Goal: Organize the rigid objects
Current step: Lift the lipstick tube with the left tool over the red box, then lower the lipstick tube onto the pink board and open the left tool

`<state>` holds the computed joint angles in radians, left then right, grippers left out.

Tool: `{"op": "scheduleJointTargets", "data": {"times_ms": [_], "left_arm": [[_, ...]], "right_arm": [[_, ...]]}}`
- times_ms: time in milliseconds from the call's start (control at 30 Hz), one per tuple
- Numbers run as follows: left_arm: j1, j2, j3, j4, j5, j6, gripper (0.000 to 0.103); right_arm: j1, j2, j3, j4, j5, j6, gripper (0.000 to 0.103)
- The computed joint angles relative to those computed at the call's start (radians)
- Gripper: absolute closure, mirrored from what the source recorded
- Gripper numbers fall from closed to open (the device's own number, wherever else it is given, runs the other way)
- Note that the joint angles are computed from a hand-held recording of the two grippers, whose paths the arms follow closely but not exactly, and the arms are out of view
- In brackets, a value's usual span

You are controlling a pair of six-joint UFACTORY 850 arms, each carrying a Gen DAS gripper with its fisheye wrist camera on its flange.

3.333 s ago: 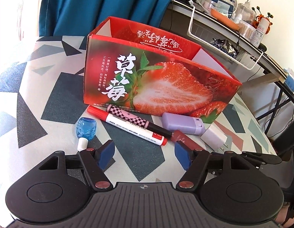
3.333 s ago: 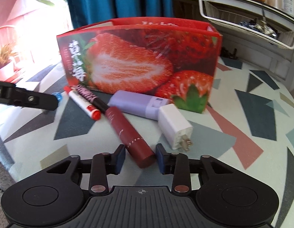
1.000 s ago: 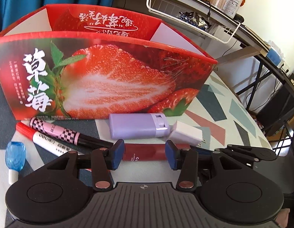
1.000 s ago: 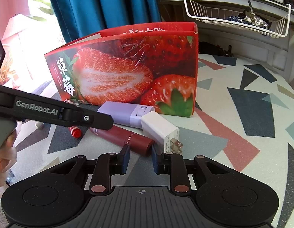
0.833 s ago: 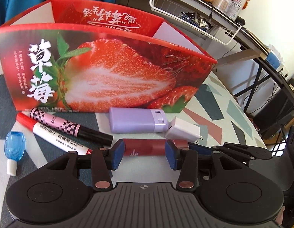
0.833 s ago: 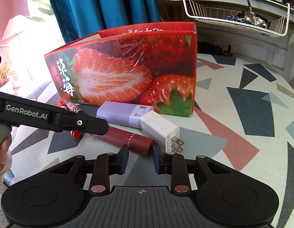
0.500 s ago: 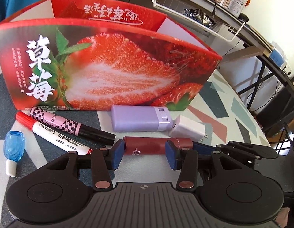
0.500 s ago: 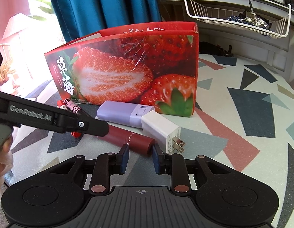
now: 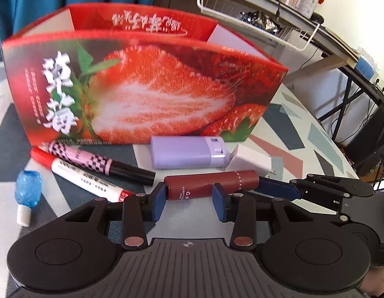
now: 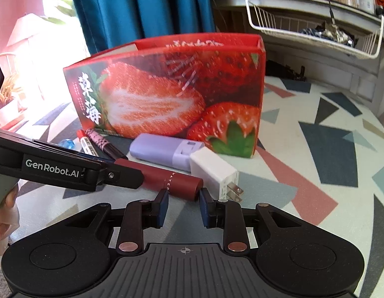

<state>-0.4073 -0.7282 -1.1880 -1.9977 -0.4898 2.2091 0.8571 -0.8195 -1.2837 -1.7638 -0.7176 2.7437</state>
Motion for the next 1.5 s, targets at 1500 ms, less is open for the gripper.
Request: {"op": "scheduleJointTargets", "data": {"times_ms": [1500], "left_arm": [[-0.007,-0.051,-0.304,0.271,0.001,-0.369,0.06]], "right_arm": [[-0.156,0.107,-0.043,-0.056,-0.004,-0.253,0.074]]}}
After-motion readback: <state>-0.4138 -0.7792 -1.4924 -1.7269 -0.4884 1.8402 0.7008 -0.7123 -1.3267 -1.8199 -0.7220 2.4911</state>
